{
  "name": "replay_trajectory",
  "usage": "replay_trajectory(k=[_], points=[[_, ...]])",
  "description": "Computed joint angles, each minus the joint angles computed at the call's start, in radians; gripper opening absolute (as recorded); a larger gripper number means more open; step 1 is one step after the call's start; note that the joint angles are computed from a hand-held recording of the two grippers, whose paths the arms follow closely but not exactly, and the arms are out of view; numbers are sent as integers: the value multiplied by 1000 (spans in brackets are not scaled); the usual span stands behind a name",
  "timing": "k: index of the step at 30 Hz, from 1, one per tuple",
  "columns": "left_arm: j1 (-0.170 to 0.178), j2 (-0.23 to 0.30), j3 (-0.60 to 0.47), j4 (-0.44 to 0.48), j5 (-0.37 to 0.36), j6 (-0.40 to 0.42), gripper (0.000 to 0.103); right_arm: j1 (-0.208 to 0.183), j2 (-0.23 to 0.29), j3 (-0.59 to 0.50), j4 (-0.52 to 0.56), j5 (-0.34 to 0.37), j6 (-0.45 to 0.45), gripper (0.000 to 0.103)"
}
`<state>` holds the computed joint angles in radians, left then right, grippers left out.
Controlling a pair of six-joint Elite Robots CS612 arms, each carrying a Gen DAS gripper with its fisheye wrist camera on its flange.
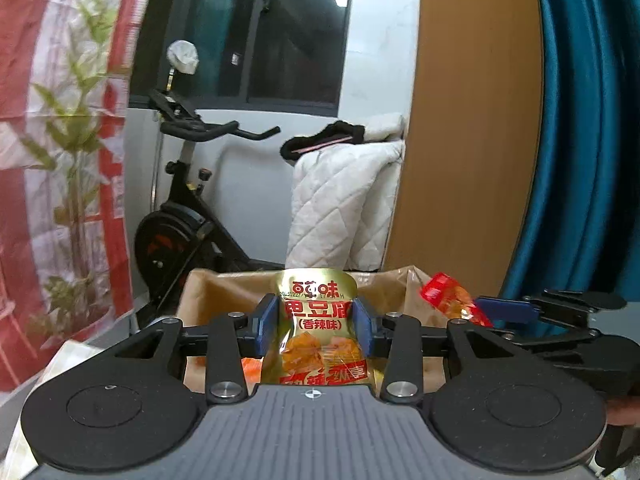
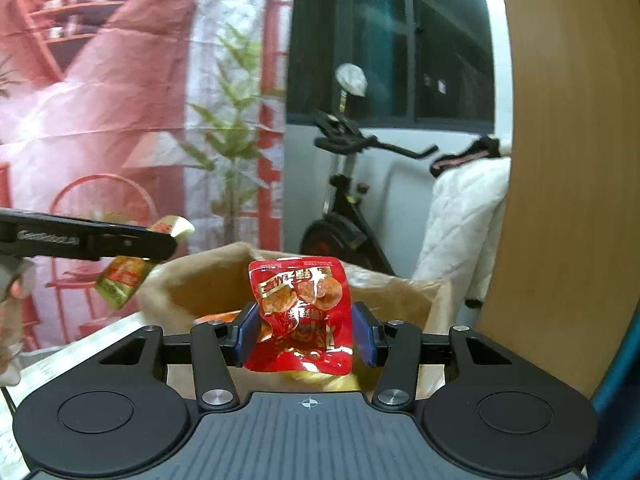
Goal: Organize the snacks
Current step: 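Drop the gold packet and red packet into the box with both grippers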
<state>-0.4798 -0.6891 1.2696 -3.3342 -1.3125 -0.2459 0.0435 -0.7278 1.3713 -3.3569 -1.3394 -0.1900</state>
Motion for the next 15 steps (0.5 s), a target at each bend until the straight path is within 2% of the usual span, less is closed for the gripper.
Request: replay_trajectory(k=[3, 7, 9, 11, 12, 14, 15], points=[[8, 40, -81, 67, -16, -1, 43, 1, 33, -69, 70, -46, -7, 46], [19, 84, -163, 154, -34, -28, 44, -1, 62, -118, 145, -72, 11, 46], [24, 89, -166, 174, -39, -33, 46, 2, 69, -122, 162, -86, 5, 47], [25, 89, -168, 197, -40, -32, 54, 3, 71, -125, 176, -98, 6, 48], [25, 86, -163, 200, -39, -33, 54, 4, 70, -123, 182, -102, 11, 49], [26, 80, -149, 198, -35, -37, 55, 5, 66, -111, 178, -105, 23, 54], [26, 71, -134, 197, -32, -37, 56, 4, 62, -100, 167, -103, 27, 61]])
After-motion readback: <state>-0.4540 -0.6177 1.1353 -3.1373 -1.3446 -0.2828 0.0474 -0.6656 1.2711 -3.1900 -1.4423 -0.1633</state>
